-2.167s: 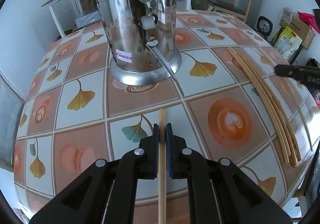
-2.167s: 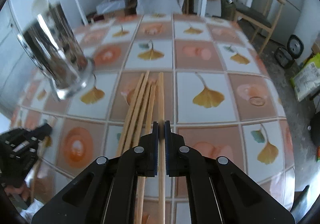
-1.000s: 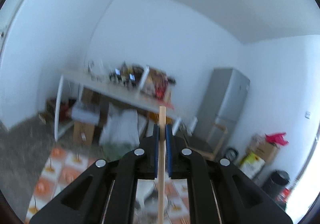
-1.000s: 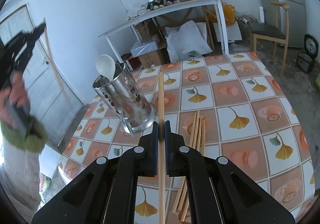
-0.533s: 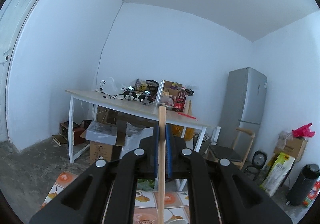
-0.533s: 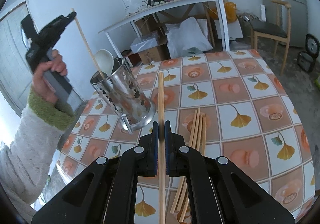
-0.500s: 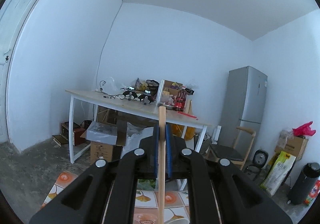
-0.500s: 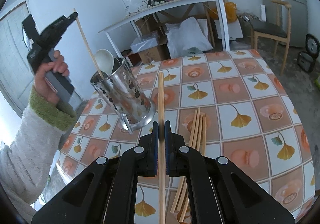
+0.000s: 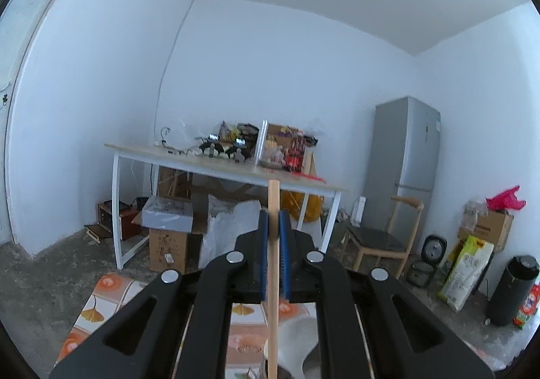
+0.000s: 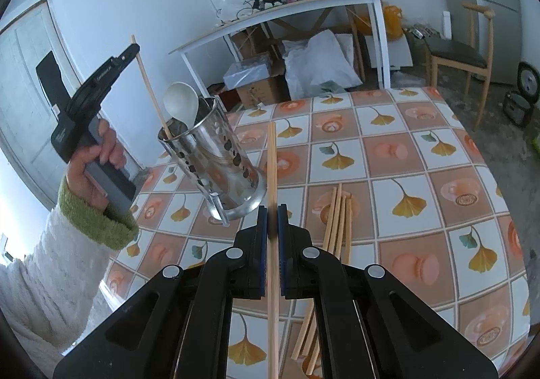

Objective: Organize utensils
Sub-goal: 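Insert the chopstick into the steel holder with the left gripper while the right gripper carries its chopstick, then insert the chopstick into the steel holder and open the right gripper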

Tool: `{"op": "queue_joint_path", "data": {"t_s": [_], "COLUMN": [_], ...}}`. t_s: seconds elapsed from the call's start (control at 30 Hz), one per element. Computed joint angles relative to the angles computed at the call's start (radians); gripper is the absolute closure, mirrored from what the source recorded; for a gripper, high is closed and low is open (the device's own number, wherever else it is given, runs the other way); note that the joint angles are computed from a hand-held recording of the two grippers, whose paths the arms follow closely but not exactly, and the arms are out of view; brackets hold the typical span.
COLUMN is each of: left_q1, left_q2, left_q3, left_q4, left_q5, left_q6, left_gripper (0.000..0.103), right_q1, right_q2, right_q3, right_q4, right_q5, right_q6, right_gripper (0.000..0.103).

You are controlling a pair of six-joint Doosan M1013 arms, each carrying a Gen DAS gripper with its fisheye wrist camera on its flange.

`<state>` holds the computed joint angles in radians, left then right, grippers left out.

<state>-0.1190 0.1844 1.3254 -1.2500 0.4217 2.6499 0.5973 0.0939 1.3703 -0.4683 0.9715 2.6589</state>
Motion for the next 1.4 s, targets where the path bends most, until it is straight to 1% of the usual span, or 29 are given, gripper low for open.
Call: {"op": "queue_joint_path", "data": {"t_s": [0.03,0.1,0.17,0.33,0.37,0.43,0.47,0.5,0.53,0.6,0.63,0.77,0.83,0.9,0.93,1.0,1.07,1.13,1.27,1.4], "left_q1": [-0.002,-0.005,-0.008,-0.005,-0.004,0.0,0.004,0.008,0.01,0.016,0.018,0.038,0.052,0.069,0.075,0.09,0.1,0.114,0.129,0.137], "left_q2": [-0.003,0.002,0.004,0.009,0.009,0.007,0.007,0.006,0.007,0.005,0.0,-0.018,-0.029,-0.045,-0.054,-0.071,-0.085,-0.099,-0.125,-0.138], "left_q3": [0.003,-0.009,-0.011,-0.016,-0.017,-0.014,-0.014,-0.013,-0.015,-0.015,-0.012,0.006,0.016,0.032,0.042,0.062,0.079,0.1,0.145,0.169], "left_q4": [0.035,0.145,0.21,0.278,0.284,0.287,0.285,0.275,0.272,0.272,0.269,0.246,0.256,0.257,0.268,0.293,0.309,0.328,0.371,0.398], "left_q5": [0.003,0.024,0.04,0.08,0.089,0.103,0.113,0.118,0.121,0.135,0.136,0.146,0.155,0.164,0.159,0.156,0.157,0.163,0.173,0.185], "left_q6": [-0.024,-0.105,-0.149,-0.218,-0.228,-0.238,-0.241,-0.238,-0.239,-0.246,-0.248,-0.263,-0.29,-0.304,-0.317,-0.341,-0.36,-0.381,-0.4,-0.41], "left_gripper": [0.097,0.097,0.096,0.096,0.094,0.084,0.075,0.071,0.07,0.062,0.061,0.048,0.044,0.038,0.037,0.031,0.028,0.025,0.021,0.021], "right_q1": [0.001,0.003,0.004,0.007,0.006,0.005,0.003,0.001,-0.001,-0.008,-0.012,-0.032,-0.042,-0.057,-0.063,-0.082,-0.098,-0.113,-0.115,-0.114], "right_q2": [0.0,0.001,0.003,0.005,0.006,0.007,0.008,0.011,0.013,0.018,0.022,0.042,0.053,0.062,0.065,0.074,0.083,0.106,0.166,0.228], "right_q3": [-0.001,-0.002,-0.006,-0.017,-0.02,-0.028,-0.033,-0.041,-0.046,-0.062,-0.07,-0.118,-0.147,-0.178,-0.188,-0.214,-0.233,-0.268,-0.341,-0.397], "right_q4": [0.0,0.0,-0.001,-0.012,-0.012,-0.011,-0.01,-0.01,-0.01,-0.009,-0.01,-0.013,-0.015,-0.007,-0.001,0.024,0.047,0.08,0.072,0.082], "right_q5": [-0.001,-0.002,-0.002,0.0,0.0,-0.005,-0.01,-0.016,-0.021,-0.045,-0.054,-0.112,-0.142,-0.186,-0.203,-0.258,-0.3,-0.335,-0.306,-0.255], "right_q6": [0.0,-0.002,-0.003,-0.008,-0.011,-0.021,-0.029,-0.038,-0.045,-0.065,-0.072,-0.11,-0.133,-0.162,-0.169,-0.189,-0.205,-0.227,-0.262,-0.306], "right_gripper": [0.099,0.099,0.099,0.099,0.099,0.099,0.099,0.099,0.099,0.099,0.099,0.099,0.099,0.099,0.099,0.099,0.099,0.099,0.099,0.099]}}
